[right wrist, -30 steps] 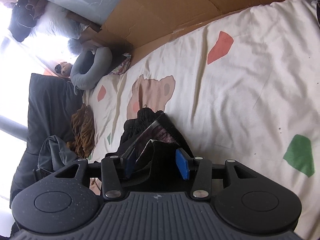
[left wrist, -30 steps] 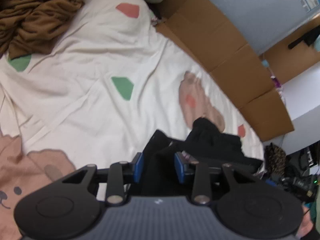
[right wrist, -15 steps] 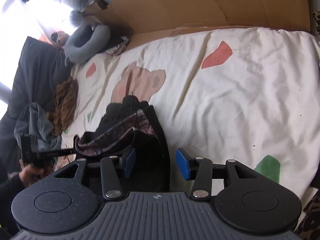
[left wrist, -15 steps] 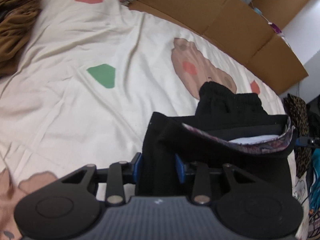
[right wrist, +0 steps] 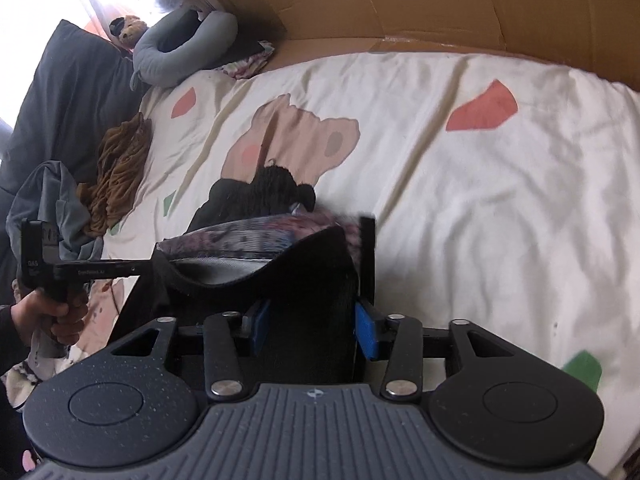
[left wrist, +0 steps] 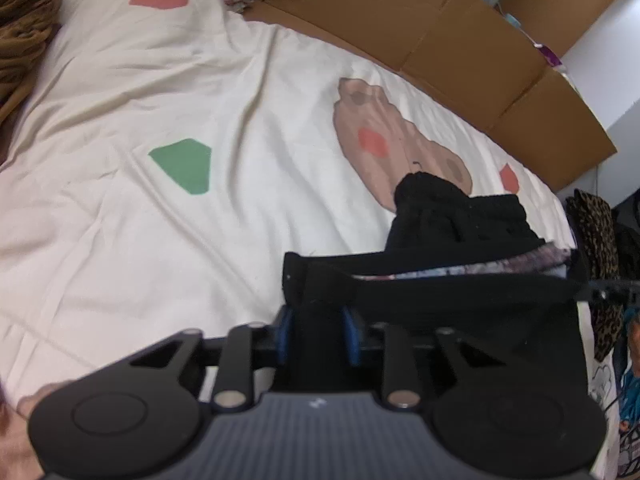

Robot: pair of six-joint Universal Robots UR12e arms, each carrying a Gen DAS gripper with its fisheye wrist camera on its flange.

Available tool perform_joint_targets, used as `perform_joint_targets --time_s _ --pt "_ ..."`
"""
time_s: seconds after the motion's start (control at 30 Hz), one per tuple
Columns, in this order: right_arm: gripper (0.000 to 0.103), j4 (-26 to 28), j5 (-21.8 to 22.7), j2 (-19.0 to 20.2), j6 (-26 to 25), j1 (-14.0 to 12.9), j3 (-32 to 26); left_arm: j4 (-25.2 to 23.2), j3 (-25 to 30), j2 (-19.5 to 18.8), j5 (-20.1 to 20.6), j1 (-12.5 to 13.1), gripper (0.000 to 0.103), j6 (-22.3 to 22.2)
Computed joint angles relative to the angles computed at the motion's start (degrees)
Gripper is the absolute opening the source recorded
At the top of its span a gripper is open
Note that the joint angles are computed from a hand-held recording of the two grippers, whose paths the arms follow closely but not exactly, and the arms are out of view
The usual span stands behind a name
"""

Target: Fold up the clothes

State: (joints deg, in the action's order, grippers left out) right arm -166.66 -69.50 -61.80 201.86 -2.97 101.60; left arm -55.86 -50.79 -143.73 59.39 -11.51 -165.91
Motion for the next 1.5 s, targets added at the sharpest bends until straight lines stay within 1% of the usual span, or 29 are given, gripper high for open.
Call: perform_joint_targets --time_s 0.03,0.07,0.1,0.23,0.33,0.5,0.6,0.7,0.77,0.83,0.9,0.97,1.0,1.03,1.07,1.1,1.13,1.2,1.3,1.5 --pt "0.011 0.36 -0.57 0.10 0.02 0.04 -0.29 0.21 -0.09 0.02 -0.09 -0.01 0.010 -0.06" --pt "0.007 0.36 -1.24 0.12 0.09 0.07 -0.40 0.61 -0.31 0.09 -0.32 0.04 0.006 -0.30" --pt "0.002 0.36 -1.91 0.15 0.16 0.10 -0.51 1.50 -0.78 0.26 -0.34 0.09 0.005 -0.80" --pt "0.001 -2.64 -3.45 0.04 1.88 0.06 0.19 5.73 -2.79 0.94 -1.05 0.72 0.004 -5.37" --pt "0.001 -3.89 -4.41 0.03 2.37 0.26 0.42 7.54 -3.63 1.21 -1.98 1.19 0.004 -7.84" --pt "0.001 -2.35 -5.08 0.72 2.82 0.44 -0.39 7.54 -3.45 1.19 0.55 0.55 0.004 -5.86" --pt "0.001 -3.70 -5.44 0.73 3.07 0.53 -0.35 9.16 -3.89 1.46 0.47 0.58 0.004 -6.92" --pt "0.001 -5.59 -4.33 0.59 5.13 0.11 0.10 9.37 -3.96 1.56 -0.41 0.89 0.004 -8.31" --pt "0.001 -4.20 -4.86 0.94 5.15 0.27 -0.37 8.33 -3.50 1.30 0.19 0.77 0.005 -8.23" --pt "0.003 -2.21 -5.90 1.39 4.79 0.60 -1.06 7.92 -3.08 1.09 3.09 0.13 0.012 -7.01" --pt "0.007 -0.68 -6.76 1.78 4.66 0.88 -1.61 9.11 -3.42 1.23 5.82 -0.46 0.020 -5.51" --pt "0.009 -1.25 -6.78 1.82 5.34 0.90 -1.43 10.15 -3.94 1.51 6.96 -0.70 0.024 -3.89" --pt "0.016 -1.77 -6.67 1.74 5.51 0.88 -1.23 10.13 -3.96 1.57 7.03 -0.70 0.029 -3.02" --pt "0.026 -2.34 -6.49 1.68 5.57 0.82 -1.01 10.01 -3.85 1.51 7.10 -0.68 0.032 -2.52" --pt "0.032 -2.87 -6.50 1.66 5.70 0.76 -0.85 9.86 -3.68 1.39 7.24 -0.67 0.037 -2.29" --pt "0.040 -3.16 -6.72 1.71 6.00 0.73 -0.81 9.70 -3.50 1.27 7.37 -0.65 0.037 -2.07" --pt "0.043 -3.13 -6.76 1.84 6.40 0.68 -0.91 9.29 -3.15 1.05 7.36 -0.66 0.037 -1.92" --pt "0.043 -2.68 -6.58 2.23 7.14 0.56 -1.35 8.04 -2.16 0.48 7.10 -0.71 0.037 -1.71" --pt "0.043 -1.65 -6.53 3.14 6.43 0.75 -2.44 6.35 -0.81 -0.33 6.91 -0.83 0.037 -1.11" --pt "0.043 1.24 -8.00 4.48 4.28 1.43 -4.33 6.49 -0.91 -0.33 8.68 -1.53 0.038 0.92"
